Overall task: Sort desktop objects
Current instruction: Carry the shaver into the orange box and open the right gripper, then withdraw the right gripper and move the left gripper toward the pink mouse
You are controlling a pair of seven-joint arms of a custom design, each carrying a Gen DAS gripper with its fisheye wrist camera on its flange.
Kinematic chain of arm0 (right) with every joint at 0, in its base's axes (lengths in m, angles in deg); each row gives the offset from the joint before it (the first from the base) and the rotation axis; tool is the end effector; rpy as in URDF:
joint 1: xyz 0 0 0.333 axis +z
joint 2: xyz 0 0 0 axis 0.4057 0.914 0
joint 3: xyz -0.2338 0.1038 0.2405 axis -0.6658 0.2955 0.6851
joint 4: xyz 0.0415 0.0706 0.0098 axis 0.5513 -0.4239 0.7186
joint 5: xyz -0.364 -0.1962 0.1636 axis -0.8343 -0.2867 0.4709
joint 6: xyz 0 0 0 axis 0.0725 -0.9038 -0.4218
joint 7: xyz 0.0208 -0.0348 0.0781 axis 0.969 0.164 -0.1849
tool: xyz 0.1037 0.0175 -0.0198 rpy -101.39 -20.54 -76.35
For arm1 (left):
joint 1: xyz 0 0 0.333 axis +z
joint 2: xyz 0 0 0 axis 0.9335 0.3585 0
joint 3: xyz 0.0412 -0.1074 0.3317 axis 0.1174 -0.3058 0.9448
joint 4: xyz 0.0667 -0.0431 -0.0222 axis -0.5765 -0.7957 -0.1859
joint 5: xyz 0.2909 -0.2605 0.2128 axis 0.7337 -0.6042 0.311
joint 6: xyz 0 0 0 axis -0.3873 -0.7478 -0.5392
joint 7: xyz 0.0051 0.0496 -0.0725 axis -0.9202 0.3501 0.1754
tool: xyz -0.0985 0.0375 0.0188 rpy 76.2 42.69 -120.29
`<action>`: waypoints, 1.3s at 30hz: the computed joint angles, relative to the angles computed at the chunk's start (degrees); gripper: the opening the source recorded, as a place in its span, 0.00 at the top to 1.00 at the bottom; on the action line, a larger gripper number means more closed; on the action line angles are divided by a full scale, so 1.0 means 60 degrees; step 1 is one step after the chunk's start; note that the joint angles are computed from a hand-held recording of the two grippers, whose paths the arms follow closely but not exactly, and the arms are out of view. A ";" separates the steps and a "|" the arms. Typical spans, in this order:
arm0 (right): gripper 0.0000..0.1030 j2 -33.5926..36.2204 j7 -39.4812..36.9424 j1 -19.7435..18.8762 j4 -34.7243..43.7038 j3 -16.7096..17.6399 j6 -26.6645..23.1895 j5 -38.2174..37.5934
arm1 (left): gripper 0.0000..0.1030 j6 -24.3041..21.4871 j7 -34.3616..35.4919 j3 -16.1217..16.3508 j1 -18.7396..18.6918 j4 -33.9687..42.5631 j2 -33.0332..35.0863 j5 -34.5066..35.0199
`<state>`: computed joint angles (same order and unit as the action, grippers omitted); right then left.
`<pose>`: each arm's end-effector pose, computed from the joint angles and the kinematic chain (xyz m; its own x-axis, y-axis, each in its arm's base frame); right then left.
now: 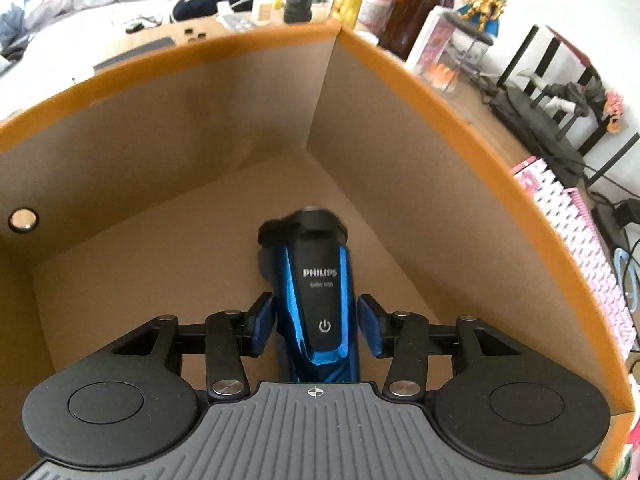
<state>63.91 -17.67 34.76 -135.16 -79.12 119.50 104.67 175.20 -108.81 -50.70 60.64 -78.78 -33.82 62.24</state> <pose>0.7210 0.1563 0.4744 0.8550 -0.4885 0.1743 -0.3663 -0.8066 -0.4639 0.4820 -0.2278 0.4746 0.4107 -0.9001 0.1454 -0.3045 -0.2857 -0.9087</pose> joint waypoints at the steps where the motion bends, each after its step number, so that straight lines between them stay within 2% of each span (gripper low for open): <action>1: 0.41 -0.0072 -0.0053 -0.0028 -0.0059 0.0021 0.0059 0.0095 | 0.00 -0.0012 0.0010 -0.0008 -0.0005 0.0014 0.0014 0.0005; 2: 0.34 -0.0144 -0.0108 -0.0055 -0.0117 0.0040 0.0116 0.0194 | 0.00 -0.0011 0.0026 -0.0009 -0.0012 0.0034 0.0036 -0.0003; 7: 0.21 -0.0704 -0.0732 -0.0296 -0.0557 0.0168 0.0282 0.1072 | 0.00 0.0031 0.0066 0.0007 -0.0035 0.0114 0.0131 -0.0048; 11: 0.20 -0.1182 -0.1294 -0.0352 -0.0958 0.0183 0.0568 0.1611 | 0.00 0.0040 0.0190 0.0017 -0.0058 0.0216 0.0240 -0.0081; 20: 0.18 -0.2174 -0.3339 -0.0874 -0.1464 0.0043 0.0184 0.4871 | 0.00 0.0343 0.0256 0.0049 -0.0188 0.0696 0.0722 0.0191; 22: 0.17 -0.2524 -0.3899 -0.0935 -0.1772 -0.0091 0.0316 0.5709 | 0.00 0.0381 0.0347 0.0059 -0.0239 0.0851 0.0868 0.0227; 23: 0.13 -0.2692 -0.4213 -0.0962 -0.1931 -0.0167 0.0369 0.6166 | 0.00 0.0401 0.0389 0.0065 -0.0267 0.0933 0.0946 0.0245; 26: 0.12 -0.3127 -0.5009 -0.1160 -0.2316 -0.0560 -0.0250 0.7554 | 0.00 0.0394 0.0470 0.0070 -0.0362 0.1215 0.1187 0.0389; 29: 0.12 -0.3429 -0.5327 -0.1414 -0.2682 -0.0963 -0.0502 0.8699 | 0.00 0.0313 0.0446 0.0055 -0.0493 0.1477 0.1388 0.0736; 34: 0.11 -0.3863 -0.5603 -0.2022 -0.3326 -0.1657 -0.0982 1.0306 | 0.00 0.0667 0.0320 0.0145 -0.0685 0.2019 0.1804 0.1195; 39: 0.11 -0.4144 -0.6007 -0.2481 -0.3955 -0.2026 -0.0678 1.1899 | 0.00 0.1216 0.0051 0.0275 -0.0860 0.2654 0.2399 0.1721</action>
